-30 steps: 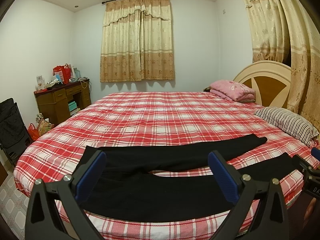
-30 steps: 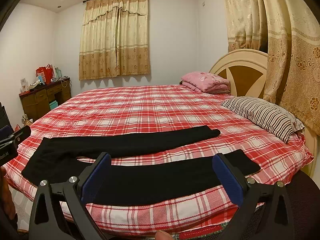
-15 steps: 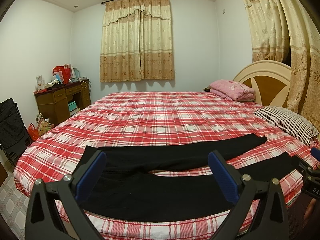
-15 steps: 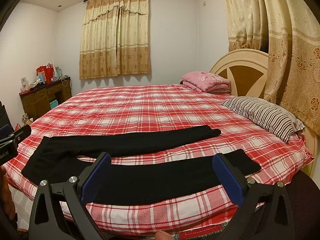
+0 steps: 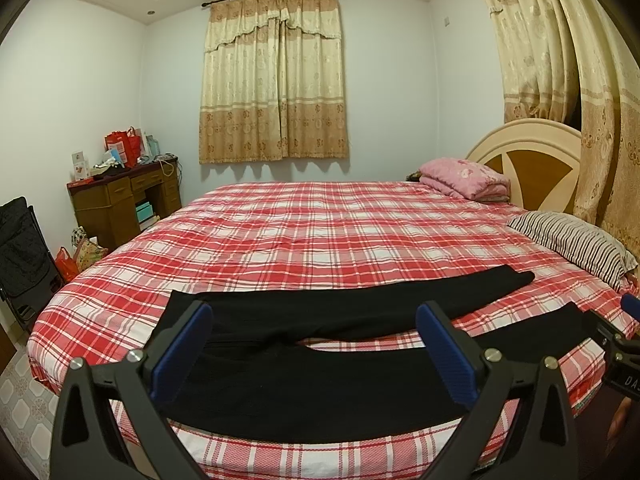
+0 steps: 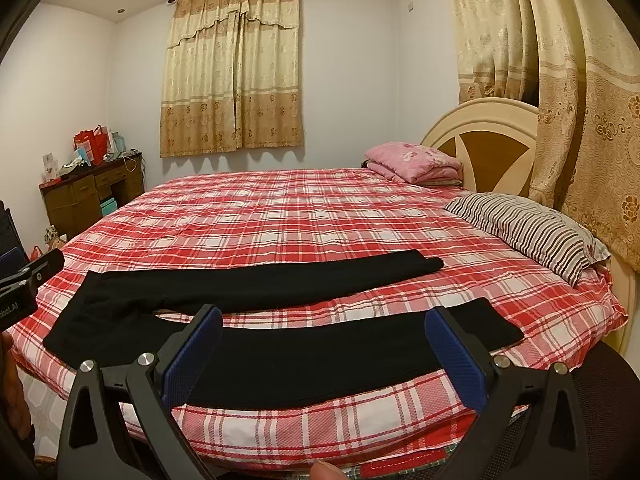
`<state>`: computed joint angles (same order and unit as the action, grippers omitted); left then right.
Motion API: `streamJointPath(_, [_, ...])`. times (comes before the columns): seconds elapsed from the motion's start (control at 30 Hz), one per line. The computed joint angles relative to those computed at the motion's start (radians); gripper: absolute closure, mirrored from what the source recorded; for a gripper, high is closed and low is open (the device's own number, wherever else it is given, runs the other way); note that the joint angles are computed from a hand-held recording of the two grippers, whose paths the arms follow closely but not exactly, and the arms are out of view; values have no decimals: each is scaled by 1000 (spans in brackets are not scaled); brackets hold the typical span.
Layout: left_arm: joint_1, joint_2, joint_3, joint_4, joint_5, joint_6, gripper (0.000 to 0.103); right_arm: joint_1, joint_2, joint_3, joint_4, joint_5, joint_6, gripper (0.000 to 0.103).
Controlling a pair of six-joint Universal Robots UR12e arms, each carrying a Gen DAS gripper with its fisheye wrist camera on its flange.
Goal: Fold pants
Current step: 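Lower both grippers onto the pant legs' hem ends and close them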
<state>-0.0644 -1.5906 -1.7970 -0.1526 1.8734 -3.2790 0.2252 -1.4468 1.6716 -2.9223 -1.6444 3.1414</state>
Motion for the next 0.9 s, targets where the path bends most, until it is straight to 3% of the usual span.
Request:
streamJointPath(0.33, [20, -11, -2, -32, -34, 46, 0, 2, 9, -2, 17, -5, -7, 1])
streamJointPath(0.47, [78, -32, 9, -68, -88, 101, 0, -3, 22, -6, 38, -12, 5, 1])
streamJointPath(0.67, [187, -109, 72, -144, -21, 186, 0, -8, 54, -22, 112, 7, 30, 1])
streamJointPath(0.73, [219, -152, 116, -190, 45, 208, 0, 0, 66, -23, 116, 5, 15, 1])
streamJointPath(0.87, [265, -209, 167, -221, 31, 269, 4, 14, 91, -29, 131, -8, -19, 1])
streamJointPath(0.9, [279, -219, 179, -246, 6, 270, 10, 16, 99, -33, 142, -9, -26, 1])
